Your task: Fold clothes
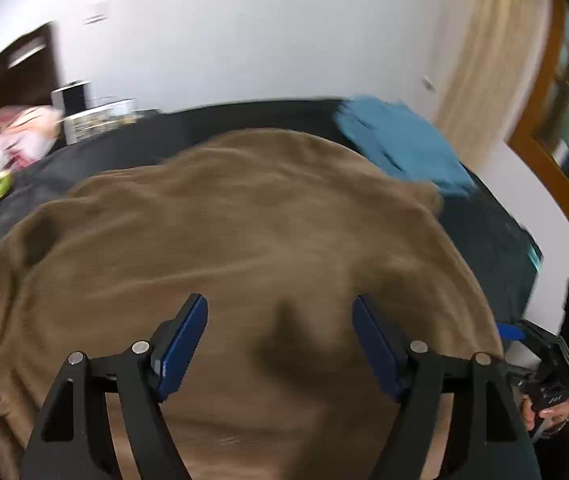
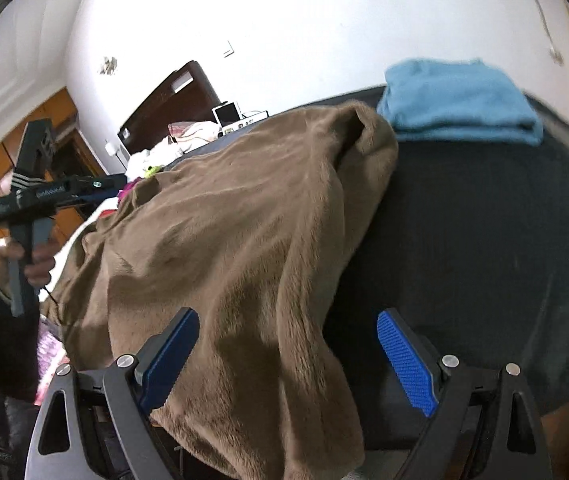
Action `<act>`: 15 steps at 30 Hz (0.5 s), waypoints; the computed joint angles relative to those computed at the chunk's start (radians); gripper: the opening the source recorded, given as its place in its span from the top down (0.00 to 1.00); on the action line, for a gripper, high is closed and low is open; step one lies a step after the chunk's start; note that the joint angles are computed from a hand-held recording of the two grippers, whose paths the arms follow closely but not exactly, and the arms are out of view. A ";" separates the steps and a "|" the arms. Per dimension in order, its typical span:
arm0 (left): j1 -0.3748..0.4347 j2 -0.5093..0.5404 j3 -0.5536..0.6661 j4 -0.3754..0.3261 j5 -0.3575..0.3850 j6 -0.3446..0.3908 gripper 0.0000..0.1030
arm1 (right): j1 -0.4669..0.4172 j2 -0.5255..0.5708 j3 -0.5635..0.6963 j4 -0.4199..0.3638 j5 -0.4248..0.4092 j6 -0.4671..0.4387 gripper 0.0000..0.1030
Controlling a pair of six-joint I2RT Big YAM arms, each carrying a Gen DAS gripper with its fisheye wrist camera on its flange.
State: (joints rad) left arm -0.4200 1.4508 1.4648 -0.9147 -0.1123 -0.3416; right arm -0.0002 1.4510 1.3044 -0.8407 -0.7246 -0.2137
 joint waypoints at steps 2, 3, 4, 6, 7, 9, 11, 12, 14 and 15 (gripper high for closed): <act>-0.034 0.065 0.056 -0.009 0.047 0.010 0.24 | -0.004 0.015 0.002 -0.035 -0.079 -0.008 0.10; -0.045 0.092 0.082 -0.017 0.076 0.013 0.24 | 0.001 0.016 -0.002 -0.043 -0.123 -0.018 0.10; -0.054 0.119 0.110 -0.028 0.108 0.017 0.24 | 0.009 0.014 -0.007 -0.044 -0.156 -0.026 0.10; -0.074 0.171 0.168 -0.045 0.165 0.026 0.24 | 0.030 0.004 -0.016 -0.046 -0.205 -0.049 0.10; -0.079 0.189 0.190 -0.049 0.190 0.028 0.24 | 0.041 -0.004 -0.021 -0.041 -0.218 -0.058 0.10; -0.086 0.222 0.231 -0.065 0.239 0.032 0.24 | 0.072 -0.022 -0.032 -0.011 -0.225 -0.051 0.08; -0.088 0.250 0.267 -0.084 0.276 0.036 0.24 | 0.097 -0.033 -0.037 0.010 -0.236 -0.048 0.07; -0.088 0.262 0.284 -0.099 0.285 0.035 0.24 | 0.107 -0.035 -0.036 0.015 -0.244 -0.050 0.06; -0.086 0.290 0.318 -0.128 0.302 0.035 0.24 | 0.125 -0.037 -0.035 0.032 -0.261 -0.042 0.06; -0.083 0.301 0.331 -0.138 0.313 0.035 0.23 | 0.133 -0.042 -0.040 0.051 -0.256 -0.030 0.06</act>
